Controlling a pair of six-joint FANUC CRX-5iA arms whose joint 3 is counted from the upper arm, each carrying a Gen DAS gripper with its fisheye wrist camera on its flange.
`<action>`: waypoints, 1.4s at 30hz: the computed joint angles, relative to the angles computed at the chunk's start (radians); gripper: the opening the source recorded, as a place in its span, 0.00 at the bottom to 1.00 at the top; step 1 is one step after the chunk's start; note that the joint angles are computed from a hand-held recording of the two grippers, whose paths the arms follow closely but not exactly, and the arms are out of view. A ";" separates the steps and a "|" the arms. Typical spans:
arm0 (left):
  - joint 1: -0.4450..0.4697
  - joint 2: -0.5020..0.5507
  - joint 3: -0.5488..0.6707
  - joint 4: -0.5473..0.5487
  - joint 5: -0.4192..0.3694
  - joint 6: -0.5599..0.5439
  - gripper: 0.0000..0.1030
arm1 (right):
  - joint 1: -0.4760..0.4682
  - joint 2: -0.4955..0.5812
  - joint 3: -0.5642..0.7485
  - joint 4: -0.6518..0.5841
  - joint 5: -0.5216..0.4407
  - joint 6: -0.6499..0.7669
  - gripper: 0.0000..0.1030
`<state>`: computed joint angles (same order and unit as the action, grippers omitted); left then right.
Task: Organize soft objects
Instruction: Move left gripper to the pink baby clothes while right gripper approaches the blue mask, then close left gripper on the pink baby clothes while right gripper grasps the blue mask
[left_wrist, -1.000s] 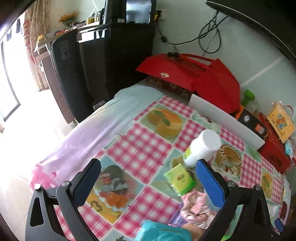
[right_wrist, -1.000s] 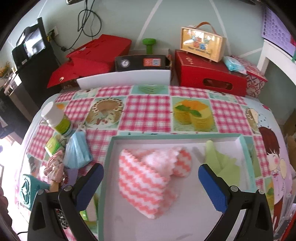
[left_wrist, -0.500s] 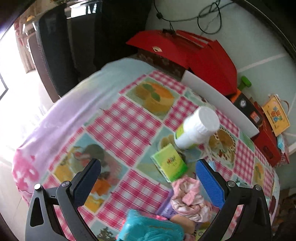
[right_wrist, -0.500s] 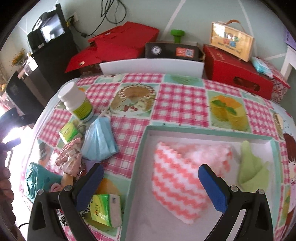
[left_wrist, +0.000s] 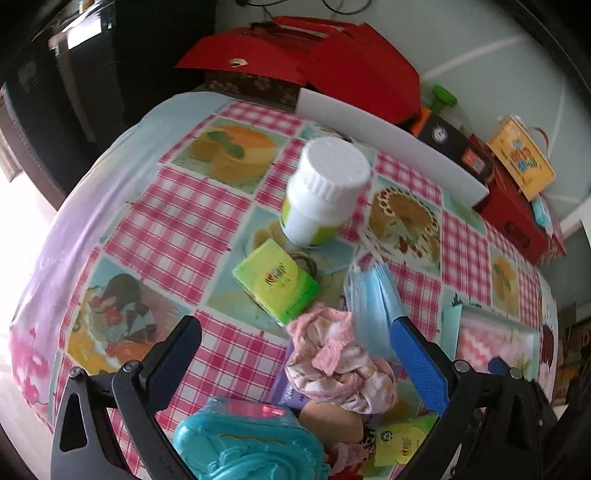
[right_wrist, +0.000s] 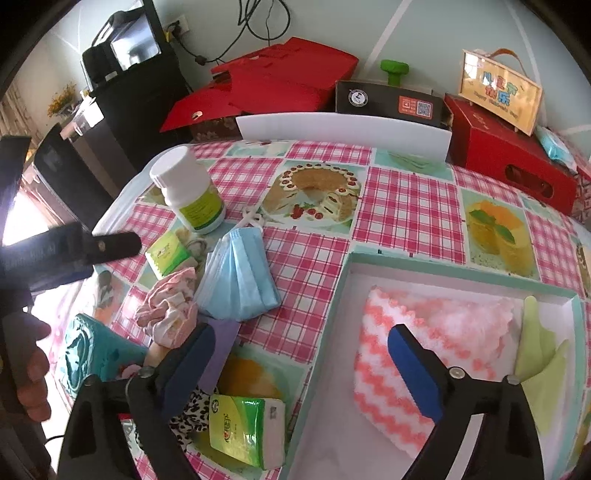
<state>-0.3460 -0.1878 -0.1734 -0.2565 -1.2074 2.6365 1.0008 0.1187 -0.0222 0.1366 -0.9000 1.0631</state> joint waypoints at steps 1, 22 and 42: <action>0.000 0.004 -0.001 0.007 0.007 -0.010 0.99 | -0.002 0.002 0.004 -0.002 0.004 0.005 0.87; 0.037 0.051 -0.034 0.126 0.076 -0.150 0.80 | -0.016 0.016 0.020 -0.006 0.031 0.019 0.76; 0.053 0.084 -0.048 0.185 0.105 -0.228 0.36 | -0.016 0.026 0.021 0.000 0.020 0.008 0.76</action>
